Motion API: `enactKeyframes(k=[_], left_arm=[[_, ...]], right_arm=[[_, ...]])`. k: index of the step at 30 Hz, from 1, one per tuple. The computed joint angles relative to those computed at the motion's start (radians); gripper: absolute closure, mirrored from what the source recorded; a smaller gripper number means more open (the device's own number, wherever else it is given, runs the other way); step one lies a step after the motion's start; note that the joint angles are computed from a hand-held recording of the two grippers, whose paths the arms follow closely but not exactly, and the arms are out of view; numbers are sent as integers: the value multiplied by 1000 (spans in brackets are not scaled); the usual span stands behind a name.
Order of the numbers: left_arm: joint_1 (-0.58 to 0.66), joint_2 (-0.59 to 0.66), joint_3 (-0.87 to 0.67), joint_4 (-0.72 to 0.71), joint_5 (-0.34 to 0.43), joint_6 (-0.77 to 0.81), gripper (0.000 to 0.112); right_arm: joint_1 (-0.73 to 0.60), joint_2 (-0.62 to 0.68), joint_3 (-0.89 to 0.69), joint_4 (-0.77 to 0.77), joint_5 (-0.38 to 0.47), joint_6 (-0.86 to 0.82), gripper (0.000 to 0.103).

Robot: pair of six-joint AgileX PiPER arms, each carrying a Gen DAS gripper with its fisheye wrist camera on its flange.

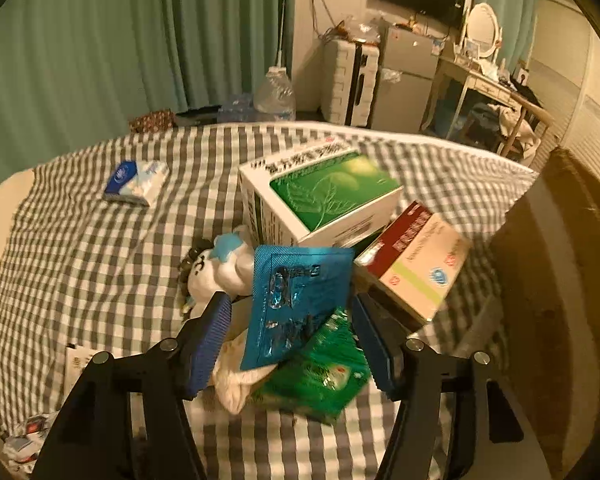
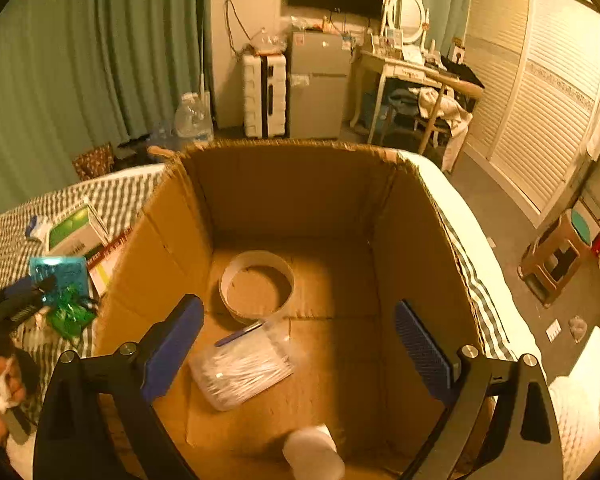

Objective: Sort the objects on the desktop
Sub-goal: 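Carry the bottle into the cardboard box and release it, then grasp the green snack bag with the right gripper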

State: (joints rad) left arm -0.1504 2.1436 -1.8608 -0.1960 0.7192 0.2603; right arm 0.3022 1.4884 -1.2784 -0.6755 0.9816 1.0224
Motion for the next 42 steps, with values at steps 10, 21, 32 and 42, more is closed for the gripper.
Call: enactKeyframes(k=[10, 21, 32, 42], left_arm=[[-19, 1, 41, -9, -20, 65, 95], [33, -309, 249, -208, -81, 252, 106], [269, -417, 101, -370, 76, 397, 106], [472, -364, -83, -466, 175, 478, 106]], right_arm=[[21, 3, -26, -32, -14, 74, 6], [213, -136, -36, -252, -140, 435, 6], [349, 82, -316, -233, -99, 267, 6], [388, 373, -560, -104, -36, 83, 6]])
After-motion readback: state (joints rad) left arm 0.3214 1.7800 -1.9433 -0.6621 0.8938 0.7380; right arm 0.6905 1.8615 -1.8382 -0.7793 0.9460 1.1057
